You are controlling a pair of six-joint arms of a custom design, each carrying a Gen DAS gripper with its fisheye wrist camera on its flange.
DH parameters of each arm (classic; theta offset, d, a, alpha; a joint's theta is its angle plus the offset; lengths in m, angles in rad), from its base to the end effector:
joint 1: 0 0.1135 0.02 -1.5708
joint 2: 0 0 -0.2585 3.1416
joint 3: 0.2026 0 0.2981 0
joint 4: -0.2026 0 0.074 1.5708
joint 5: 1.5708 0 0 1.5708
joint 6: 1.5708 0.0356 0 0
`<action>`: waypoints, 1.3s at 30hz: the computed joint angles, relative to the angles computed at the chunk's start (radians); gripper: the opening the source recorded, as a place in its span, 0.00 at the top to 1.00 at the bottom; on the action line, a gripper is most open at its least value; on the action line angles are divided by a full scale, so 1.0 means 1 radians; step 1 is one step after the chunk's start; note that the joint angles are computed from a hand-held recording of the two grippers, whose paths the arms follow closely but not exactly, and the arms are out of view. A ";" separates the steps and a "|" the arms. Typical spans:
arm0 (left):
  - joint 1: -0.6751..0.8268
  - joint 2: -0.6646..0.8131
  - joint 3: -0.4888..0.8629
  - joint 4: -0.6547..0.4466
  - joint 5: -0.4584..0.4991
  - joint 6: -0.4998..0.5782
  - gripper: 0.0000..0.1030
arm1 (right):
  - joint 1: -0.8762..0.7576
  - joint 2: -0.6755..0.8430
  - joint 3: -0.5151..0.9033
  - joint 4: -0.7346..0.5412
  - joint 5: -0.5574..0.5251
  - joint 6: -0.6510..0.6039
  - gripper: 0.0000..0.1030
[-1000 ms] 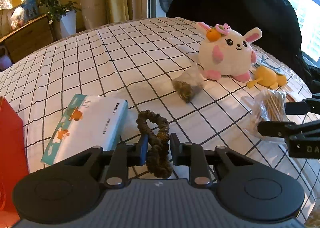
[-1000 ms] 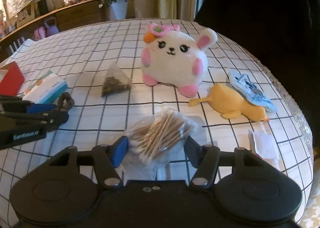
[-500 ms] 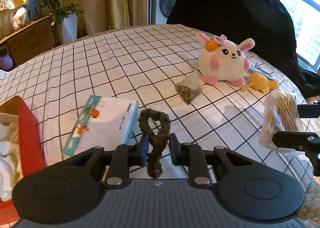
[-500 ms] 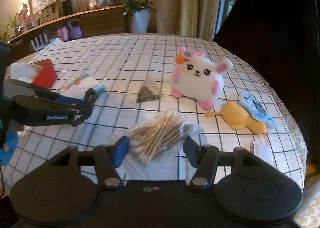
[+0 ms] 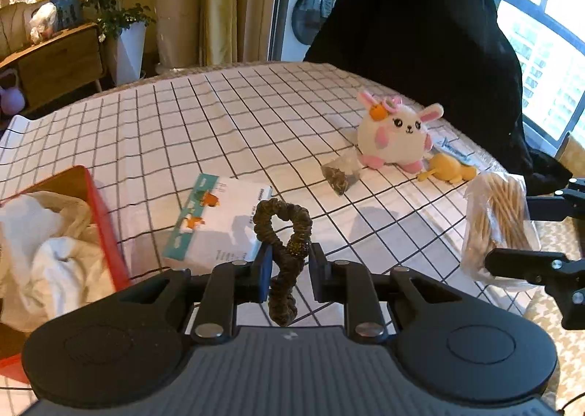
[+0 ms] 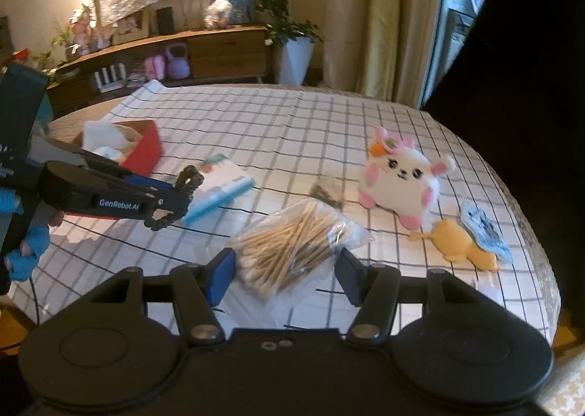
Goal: Organize soft objects
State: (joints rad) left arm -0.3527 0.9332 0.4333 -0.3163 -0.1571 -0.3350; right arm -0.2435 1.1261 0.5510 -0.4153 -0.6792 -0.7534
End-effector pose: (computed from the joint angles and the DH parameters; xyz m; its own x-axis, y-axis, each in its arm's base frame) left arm 0.2139 -0.0728 0.1544 -0.7248 -0.0792 -0.6844 0.0025 0.9931 -0.1176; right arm 0.2405 -0.0367 0.1533 -0.4916 -0.4263 -0.7593 -0.6622 0.7493 0.0080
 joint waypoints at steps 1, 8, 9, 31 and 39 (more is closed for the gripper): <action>0.007 -0.037 -0.003 -0.028 0.005 0.004 0.80 | 0.005 -0.018 -0.003 -0.010 -0.005 -0.002 0.43; 0.081 -0.242 -0.008 -0.214 0.035 0.043 0.80 | 0.061 -0.138 -0.015 -0.096 -0.032 0.010 0.43; 0.093 -0.263 -0.007 -0.235 0.041 0.049 0.80 | 0.073 -0.151 -0.016 -0.103 -0.032 0.016 0.43; 0.614 -0.652 -0.038 -0.576 0.319 0.445 0.80 | 0.545 -0.172 0.013 0.020 0.137 0.302 0.43; 0.249 -0.749 -0.219 -0.510 0.077 0.171 0.79 | 0.498 -0.094 0.043 0.039 0.146 0.284 0.43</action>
